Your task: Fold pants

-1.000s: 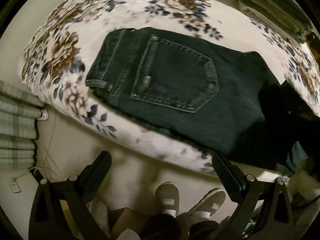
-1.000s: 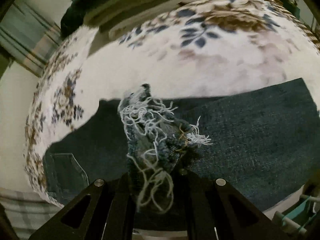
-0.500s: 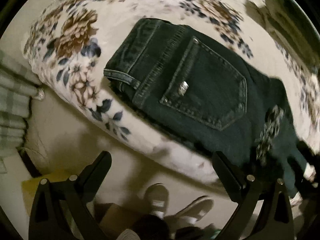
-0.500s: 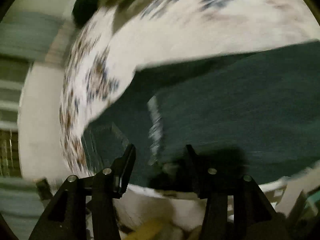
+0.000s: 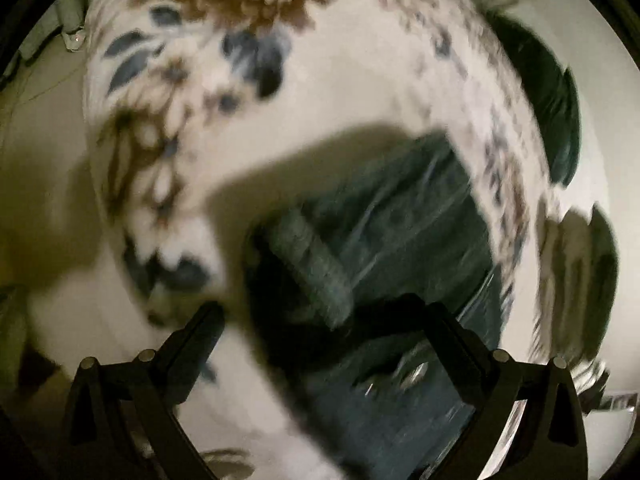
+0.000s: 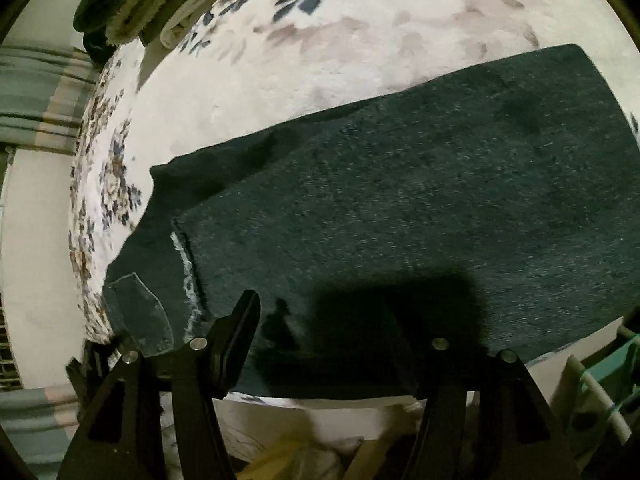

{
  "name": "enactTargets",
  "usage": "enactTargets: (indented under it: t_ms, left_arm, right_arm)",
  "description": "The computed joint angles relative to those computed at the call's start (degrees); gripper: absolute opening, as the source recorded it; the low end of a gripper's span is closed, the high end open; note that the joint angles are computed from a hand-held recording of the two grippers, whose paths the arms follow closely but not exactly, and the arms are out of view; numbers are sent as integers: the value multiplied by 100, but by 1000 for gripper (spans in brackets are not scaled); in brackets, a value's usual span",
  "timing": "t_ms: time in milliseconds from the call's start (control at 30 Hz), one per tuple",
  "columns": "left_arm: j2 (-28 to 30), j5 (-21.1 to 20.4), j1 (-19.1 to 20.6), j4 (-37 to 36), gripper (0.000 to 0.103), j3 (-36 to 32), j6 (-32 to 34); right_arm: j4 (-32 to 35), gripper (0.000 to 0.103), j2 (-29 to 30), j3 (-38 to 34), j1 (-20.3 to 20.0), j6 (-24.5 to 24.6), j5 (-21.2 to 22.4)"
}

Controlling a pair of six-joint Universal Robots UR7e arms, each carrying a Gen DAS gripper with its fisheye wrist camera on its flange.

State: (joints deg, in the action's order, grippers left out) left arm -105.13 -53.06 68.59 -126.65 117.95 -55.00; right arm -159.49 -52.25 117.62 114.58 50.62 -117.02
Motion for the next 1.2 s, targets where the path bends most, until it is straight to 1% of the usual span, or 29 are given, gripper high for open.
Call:
enactTargets:
  t_ms: [67, 100, 133, 167, 200, 233, 267, 300, 333, 400, 467, 533, 567, 600, 667, 733, 767, 800, 833, 867, 933, 1000, 1067, 1133, 1200]
  left_arm:
    - [119, 65, 41, -529, 99, -2, 271]
    - [179, 103, 60, -662, 96, -30, 356]
    - [242, 133, 99, -789, 91, -66, 442]
    - [289, 270, 93, -863, 83, -77, 451]
    - [306, 387, 89, -787, 66, -91, 377]
    - [299, 483, 47, -763, 54, -55, 284]
    - [227, 534, 19, -768, 45, -3, 274]
    - [153, 525, -14, -810, 32, 46, 352]
    - [60, 547, -50, -877, 29, 114, 472]
    - [-153, 919, -397, -701, 25, 232, 659]
    - [-251, 1328, -872, -429, 20, 274, 667]
    - [-254, 1602, -1209, -225, 18, 211, 703]
    - [-295, 1782, -1437, -51, 18, 196, 678]
    - [-320, 1921, -1701, 233, 18, 122, 616]
    - [-300, 2294, -2211, 545, 18, 37, 745]
    - [-158, 2579, -2586, 608, 18, -42, 1047]
    - [-133, 2731, -2803, 878, 18, -82, 1025]
    - [-73, 2846, -3021, 995, 18, -112, 1139]
    - [-38, 2911, -3175, 1080, 18, -126, 1197]
    - [30, 2989, -3372, 1255, 18, -167, 1185]
    - [195, 3001, -3602, 1293, 17, -233, 1251]
    - [388, 2965, -3777, 1224, 17, -282, 1354]
    - [583, 2911, -4011, 1227, 17, -316, 1475]
    - [829, 2775, -4194, 1042, 16, -364, 1745]
    - [1104, 2547, -4380, 754, 16, -383, 2048]
  right_arm:
    - [118, 64, -119, 50, -1, -30, -65]
    - [192, 64, -131, 33, 10, -24, -88]
    - [235, 64, -140, 29, 15, -16, -93]
    - [269, 64, -140, 14, 24, 2, -108]
    - [311, 64, -152, 5, 32, 6, -121]
    - [346, 64, -158, -8, 38, -6, -127]
    - [379, 64, -173, -13, 48, -8, -153]
    - [371, 64, -193, -7, 64, -10, -186]
    - [359, 64, -223, 15, 69, -34, -195]
    - [437, 64, -238, -6, 96, -80, -269]
    - [478, 64, -284, 22, 101, -151, -286]
    - [612, 64, -321, 19, 118, -217, -368]
    - [642, 64, -363, 47, 123, -265, -395]
    - [810, 64, -426, 55, 132, -282, -469]
    - [1289, 67, -531, 23, 140, -213, -642]
    - [1897, 77, -680, -10, 156, -23, -912]
    - [2147, 79, -778, 1, 165, 85, -1066]
    - [2292, 79, -848, 11, 165, 133, -1141]
    - [2448, 81, -950, 37, 157, 155, -1242]
    - [2623, 90, -1037, 50, 150, 170, -1347]
    - [2809, 99, -1228, 110, 130, 133, -1480]
    - [2972, 99, -1483, 204, 111, 140, -1630]
    - [2974, 99, -1744, 331, 73, 66, -1677]
    - [2970, 99, -2081, 500, -7, 9, -1672]
    - [2957, 99, -2485, 714, -119, -27, -1670]
